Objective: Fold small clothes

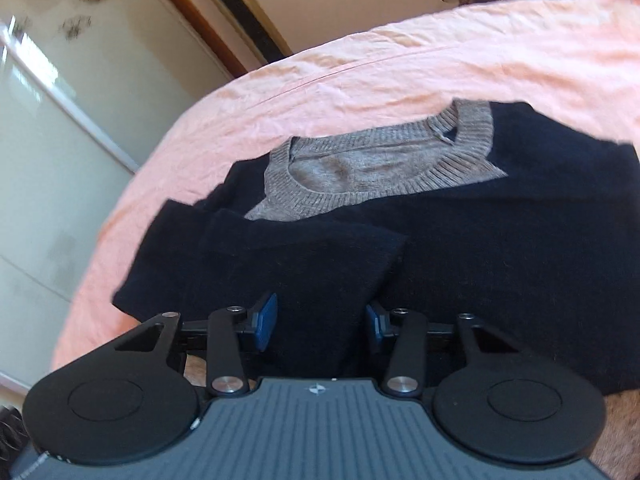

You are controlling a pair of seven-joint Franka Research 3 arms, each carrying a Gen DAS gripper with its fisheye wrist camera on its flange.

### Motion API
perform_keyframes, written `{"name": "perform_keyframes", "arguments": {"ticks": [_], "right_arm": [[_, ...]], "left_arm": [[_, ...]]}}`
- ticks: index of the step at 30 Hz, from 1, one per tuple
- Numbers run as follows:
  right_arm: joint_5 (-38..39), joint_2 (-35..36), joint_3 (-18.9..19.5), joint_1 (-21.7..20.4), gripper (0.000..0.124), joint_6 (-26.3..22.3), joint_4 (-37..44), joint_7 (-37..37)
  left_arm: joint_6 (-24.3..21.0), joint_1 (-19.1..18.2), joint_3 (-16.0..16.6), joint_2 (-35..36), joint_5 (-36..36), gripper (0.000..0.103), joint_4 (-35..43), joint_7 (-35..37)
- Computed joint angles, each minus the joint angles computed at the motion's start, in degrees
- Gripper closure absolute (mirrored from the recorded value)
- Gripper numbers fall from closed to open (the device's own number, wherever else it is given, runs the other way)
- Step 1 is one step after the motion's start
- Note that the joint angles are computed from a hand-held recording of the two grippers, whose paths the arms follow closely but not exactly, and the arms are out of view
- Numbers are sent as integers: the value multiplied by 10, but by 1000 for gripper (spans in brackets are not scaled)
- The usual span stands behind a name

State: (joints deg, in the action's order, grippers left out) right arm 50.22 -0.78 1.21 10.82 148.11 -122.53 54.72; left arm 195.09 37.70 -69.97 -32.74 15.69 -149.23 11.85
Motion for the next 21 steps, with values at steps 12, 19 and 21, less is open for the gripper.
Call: {"name": "perform_keyframes", "arguments": {"ticks": [12, 19, 21], "right_arm": [[-54, -42, -46, -57, 112, -13, 23, -34], [-42, -19, -46, -73, 102, 12, -12, -17], [-6, -22, -45, -71, 72, 39, -23, -37]], "left_arm": [[5, -7, 7, -1, -5, 0, -6, 3], [-16, -25, 23, 0, -1, 0, -3, 9], [-38, -53, 62, 5, 17, 0, 4, 23]]}}
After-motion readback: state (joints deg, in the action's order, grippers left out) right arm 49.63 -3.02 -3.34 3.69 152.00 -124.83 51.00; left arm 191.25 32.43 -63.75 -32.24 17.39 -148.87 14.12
